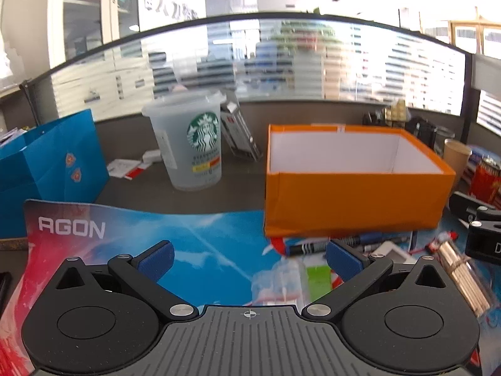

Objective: Organize rigid objects

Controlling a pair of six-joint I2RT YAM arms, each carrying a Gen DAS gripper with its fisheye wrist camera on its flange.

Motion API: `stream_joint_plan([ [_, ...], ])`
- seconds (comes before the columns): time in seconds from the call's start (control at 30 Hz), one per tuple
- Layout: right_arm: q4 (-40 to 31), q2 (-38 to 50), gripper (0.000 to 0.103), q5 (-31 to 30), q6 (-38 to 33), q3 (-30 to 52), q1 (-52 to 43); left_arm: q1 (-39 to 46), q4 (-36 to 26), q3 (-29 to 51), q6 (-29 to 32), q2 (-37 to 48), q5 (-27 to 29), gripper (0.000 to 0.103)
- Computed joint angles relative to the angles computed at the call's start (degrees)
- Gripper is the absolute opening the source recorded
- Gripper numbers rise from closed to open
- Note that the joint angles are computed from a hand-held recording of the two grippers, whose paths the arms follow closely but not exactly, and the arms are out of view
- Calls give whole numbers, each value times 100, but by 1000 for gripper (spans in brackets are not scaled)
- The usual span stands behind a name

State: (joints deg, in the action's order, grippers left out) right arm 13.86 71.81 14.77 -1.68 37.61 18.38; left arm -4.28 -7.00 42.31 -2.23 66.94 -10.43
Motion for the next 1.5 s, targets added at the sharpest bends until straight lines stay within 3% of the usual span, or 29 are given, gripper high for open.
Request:
stream_joint_plan([
  [0.2, 4, 30, 103, -29, 15, 4, -11, -6, -506, 293, 145, 244, 371, 103],
  [0.43, -33, 120, 103, 30, -2, 69, -7, -95, -464, 138, 239, 211, 625, 103],
  [1.37, -110, 204, 103, 74, -8, 103, 111, -200, -647, 278, 19, 472, 465, 103],
  [1.5, -288, 248, 103, -213, -39, 174, -17, -154, -671, 311, 20, 558, 496, 103],
])
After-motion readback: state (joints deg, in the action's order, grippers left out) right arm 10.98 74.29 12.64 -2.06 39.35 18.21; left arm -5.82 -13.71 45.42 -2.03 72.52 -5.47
